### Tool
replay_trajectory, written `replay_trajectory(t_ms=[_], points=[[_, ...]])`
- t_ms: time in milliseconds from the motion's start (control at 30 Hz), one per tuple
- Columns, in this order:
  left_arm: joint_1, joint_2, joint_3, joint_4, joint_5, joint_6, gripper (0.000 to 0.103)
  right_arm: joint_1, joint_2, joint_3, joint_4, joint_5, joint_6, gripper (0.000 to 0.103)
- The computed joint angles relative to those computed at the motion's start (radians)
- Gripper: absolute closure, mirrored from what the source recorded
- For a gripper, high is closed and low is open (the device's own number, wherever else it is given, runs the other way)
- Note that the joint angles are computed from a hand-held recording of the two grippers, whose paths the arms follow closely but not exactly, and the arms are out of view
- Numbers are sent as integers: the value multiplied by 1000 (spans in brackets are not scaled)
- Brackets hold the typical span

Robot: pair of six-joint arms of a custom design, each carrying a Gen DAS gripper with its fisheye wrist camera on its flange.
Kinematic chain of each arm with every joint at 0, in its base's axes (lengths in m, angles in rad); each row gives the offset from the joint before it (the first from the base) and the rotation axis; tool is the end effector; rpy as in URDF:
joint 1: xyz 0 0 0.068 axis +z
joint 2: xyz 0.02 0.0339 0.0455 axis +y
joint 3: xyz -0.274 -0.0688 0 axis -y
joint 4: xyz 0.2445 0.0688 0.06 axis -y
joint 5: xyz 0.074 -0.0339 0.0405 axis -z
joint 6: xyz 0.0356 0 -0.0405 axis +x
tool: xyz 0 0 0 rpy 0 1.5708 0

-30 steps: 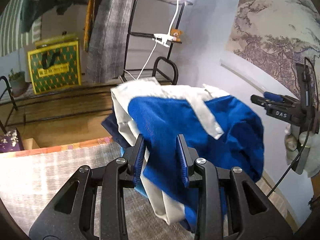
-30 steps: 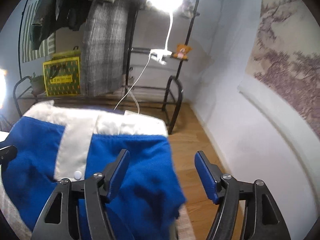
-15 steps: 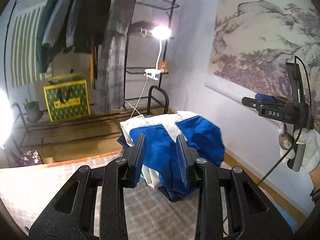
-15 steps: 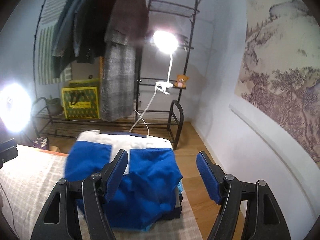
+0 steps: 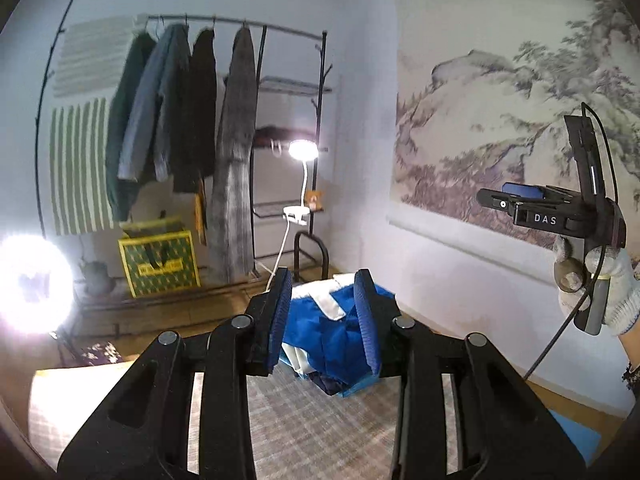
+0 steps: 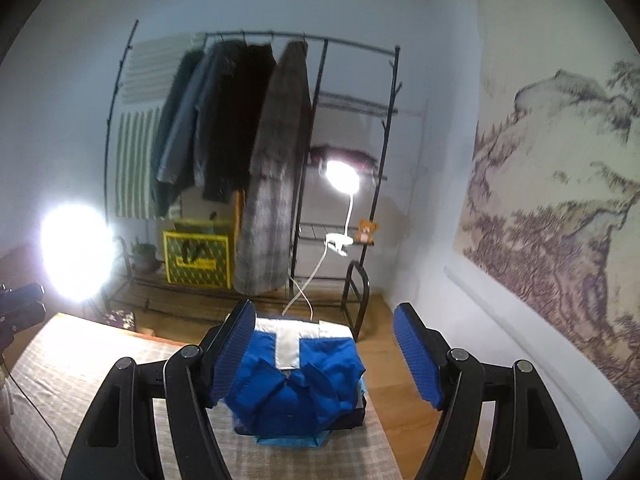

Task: Fold large clothes

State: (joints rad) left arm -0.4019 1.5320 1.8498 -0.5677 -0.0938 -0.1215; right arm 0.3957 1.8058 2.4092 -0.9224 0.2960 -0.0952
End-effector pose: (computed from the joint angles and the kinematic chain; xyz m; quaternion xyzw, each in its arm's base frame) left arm 0.3040 -0.1256 0.4936 0.0818 0.7851 -0.1228 0.6015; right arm 0.3304 0.1267 0.5342 -0.1110 0.7985 -0.0314 0.5908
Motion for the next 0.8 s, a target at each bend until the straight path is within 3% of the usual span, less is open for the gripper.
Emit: replay_trajectory(t_ms=[267, 333, 567, 800], points=[[-71, -197, 17, -144, -103, 23, 68, 170, -169, -11, -109, 135, 65, 29], [-90, -233, 9, -164, -124, 20, 57, 214, -203, -28, -125, 178, 84, 29], [-152, -372, -90, -213, -175, 10, 45, 417, -323, -161, -188, 389, 223, 25], [-240, -521, -230, -239, -238, -15, 12, 654, -434, -324, -259, 630, 407, 11]])
